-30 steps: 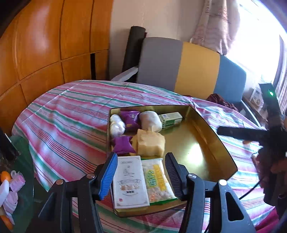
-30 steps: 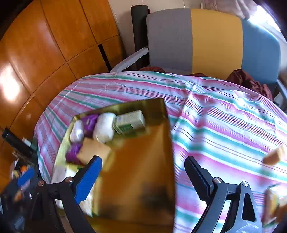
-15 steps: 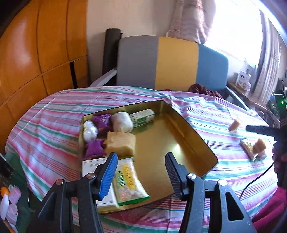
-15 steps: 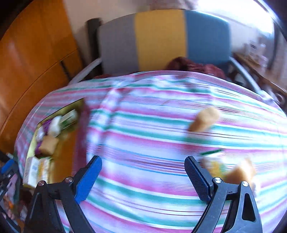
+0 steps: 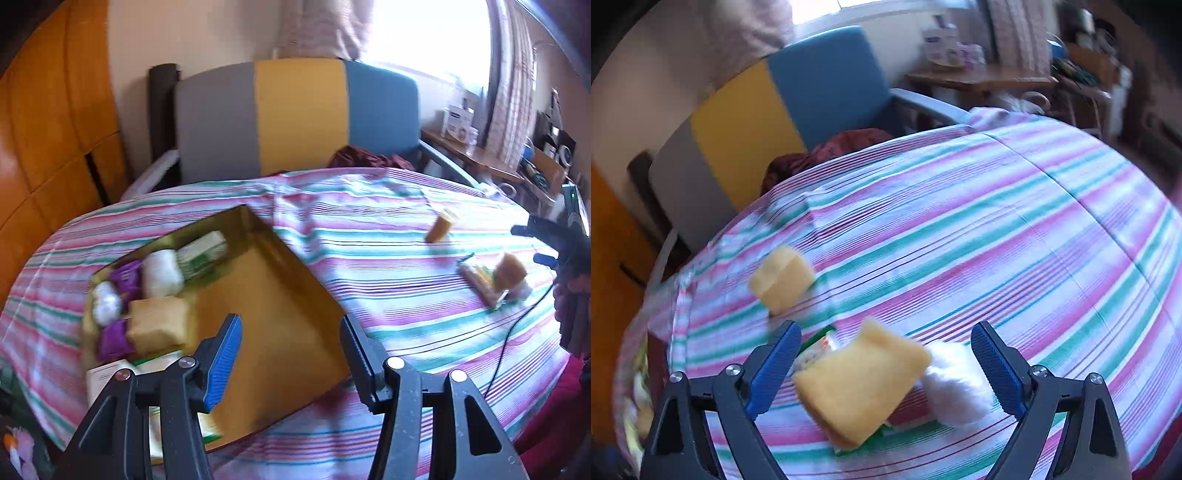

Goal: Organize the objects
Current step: 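Grasp a yellow sponge with the left tool while the right tool approaches the white bun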

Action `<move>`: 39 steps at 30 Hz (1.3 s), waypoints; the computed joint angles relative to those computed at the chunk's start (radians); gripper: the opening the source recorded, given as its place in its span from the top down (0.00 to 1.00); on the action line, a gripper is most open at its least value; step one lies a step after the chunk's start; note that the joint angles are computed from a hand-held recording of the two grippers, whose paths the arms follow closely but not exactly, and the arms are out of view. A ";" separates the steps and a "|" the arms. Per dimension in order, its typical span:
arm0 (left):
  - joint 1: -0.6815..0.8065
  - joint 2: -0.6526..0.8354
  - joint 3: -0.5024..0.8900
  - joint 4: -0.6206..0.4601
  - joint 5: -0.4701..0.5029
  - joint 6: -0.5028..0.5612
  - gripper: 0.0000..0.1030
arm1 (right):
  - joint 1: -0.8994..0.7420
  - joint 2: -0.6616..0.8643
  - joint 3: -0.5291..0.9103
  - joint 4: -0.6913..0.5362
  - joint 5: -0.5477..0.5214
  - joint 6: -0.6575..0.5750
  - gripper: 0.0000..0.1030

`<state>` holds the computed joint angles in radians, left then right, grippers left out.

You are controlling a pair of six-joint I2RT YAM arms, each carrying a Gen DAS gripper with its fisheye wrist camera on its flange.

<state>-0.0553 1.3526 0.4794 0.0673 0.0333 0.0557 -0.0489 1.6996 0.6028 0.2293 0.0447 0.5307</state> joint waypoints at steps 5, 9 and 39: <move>-0.129 0.134 0.101 -0.003 0.002 -0.054 0.46 | -0.065 -0.050 -0.034 0.025 -0.045 0.056 0.09; -0.220 0.245 0.192 0.014 -0.024 -0.077 0.46 | -0.076 -0.062 -0.037 0.013 -0.037 0.086 0.09; -0.432 1.098 1.330 -0.380 0.048 0.014 0.31 | -0.151 -0.071 -0.058 0.036 -0.238 0.128 0.08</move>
